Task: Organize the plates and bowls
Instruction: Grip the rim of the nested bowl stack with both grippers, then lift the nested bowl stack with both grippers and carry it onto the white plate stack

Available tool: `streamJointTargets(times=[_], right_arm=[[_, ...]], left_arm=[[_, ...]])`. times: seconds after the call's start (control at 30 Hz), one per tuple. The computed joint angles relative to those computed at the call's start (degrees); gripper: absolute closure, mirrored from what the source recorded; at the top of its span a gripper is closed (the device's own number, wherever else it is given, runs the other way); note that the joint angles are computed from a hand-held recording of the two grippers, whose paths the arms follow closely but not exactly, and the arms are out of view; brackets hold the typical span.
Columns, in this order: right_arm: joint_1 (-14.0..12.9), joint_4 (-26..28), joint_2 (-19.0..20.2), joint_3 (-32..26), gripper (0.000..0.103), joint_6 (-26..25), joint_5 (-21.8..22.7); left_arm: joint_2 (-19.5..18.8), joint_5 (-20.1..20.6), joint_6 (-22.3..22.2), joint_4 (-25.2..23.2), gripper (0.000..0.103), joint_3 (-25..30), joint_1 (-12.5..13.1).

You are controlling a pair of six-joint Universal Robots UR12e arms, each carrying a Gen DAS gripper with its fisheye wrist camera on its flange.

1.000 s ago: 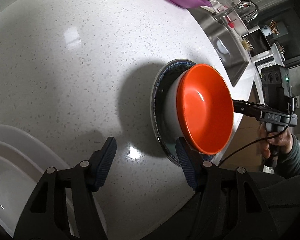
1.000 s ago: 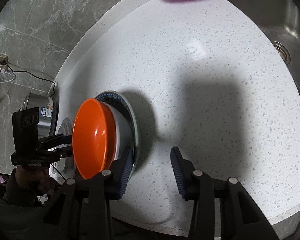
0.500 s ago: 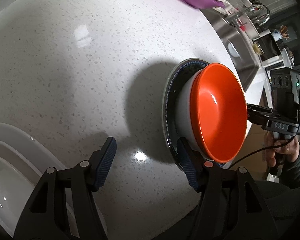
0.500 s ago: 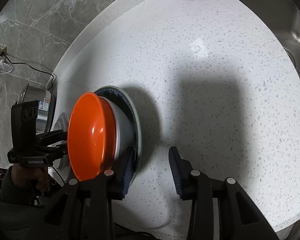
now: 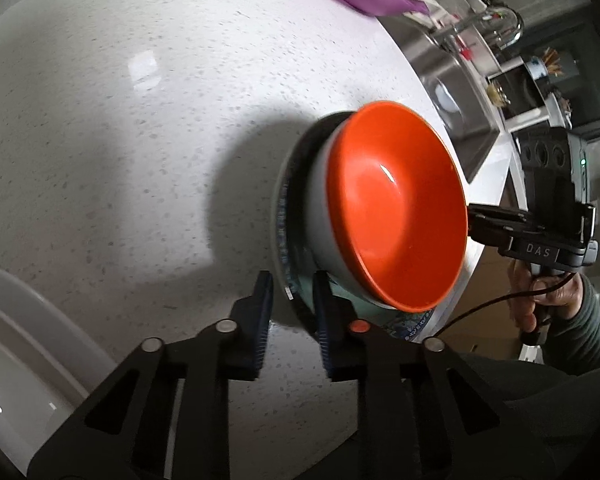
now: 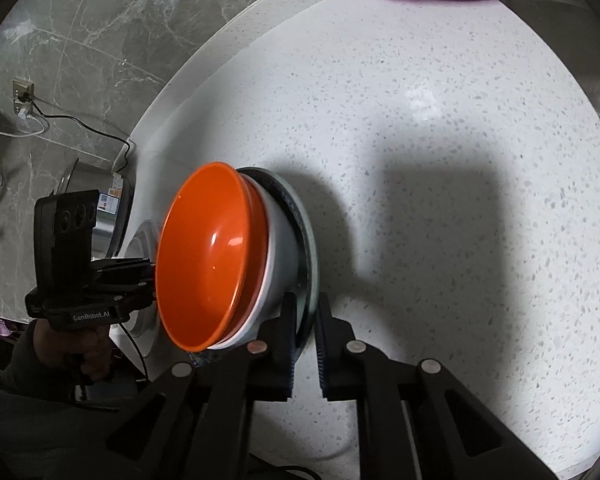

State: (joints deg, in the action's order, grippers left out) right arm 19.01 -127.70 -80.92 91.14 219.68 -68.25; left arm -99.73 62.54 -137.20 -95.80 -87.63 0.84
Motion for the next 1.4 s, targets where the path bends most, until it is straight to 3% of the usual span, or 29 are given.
streamJointTargets(times=[0.27, 0.9, 1.23, 1.4], right_arm=[[0.64, 1.84, 0.23, -1.10, 0.091, -1.30, -2.12], [0.94, 3.97, 0.61, -3.16, 0.091, -0.40, -3.45], [1.38, 6.38, 2.11, -7.53, 0.091, -3.64, -3.34], [2.30, 7.09, 4.18, -11.07, 0.091, -6.23, -2.27]], left_arm=[[0.09, 0.15, -0.70, 1.38, 0.092, -0.12, -0.72], [0.95, -1.27, -1.83, 1.57, 0.094, 0.29, 0.59], [2.66, -3.29, -2.83, 1.05, 0.094, 0.98, 3.14], [4.06, -4.29, -4.08, 1.56, 0.095, 1.21, 6.31]])
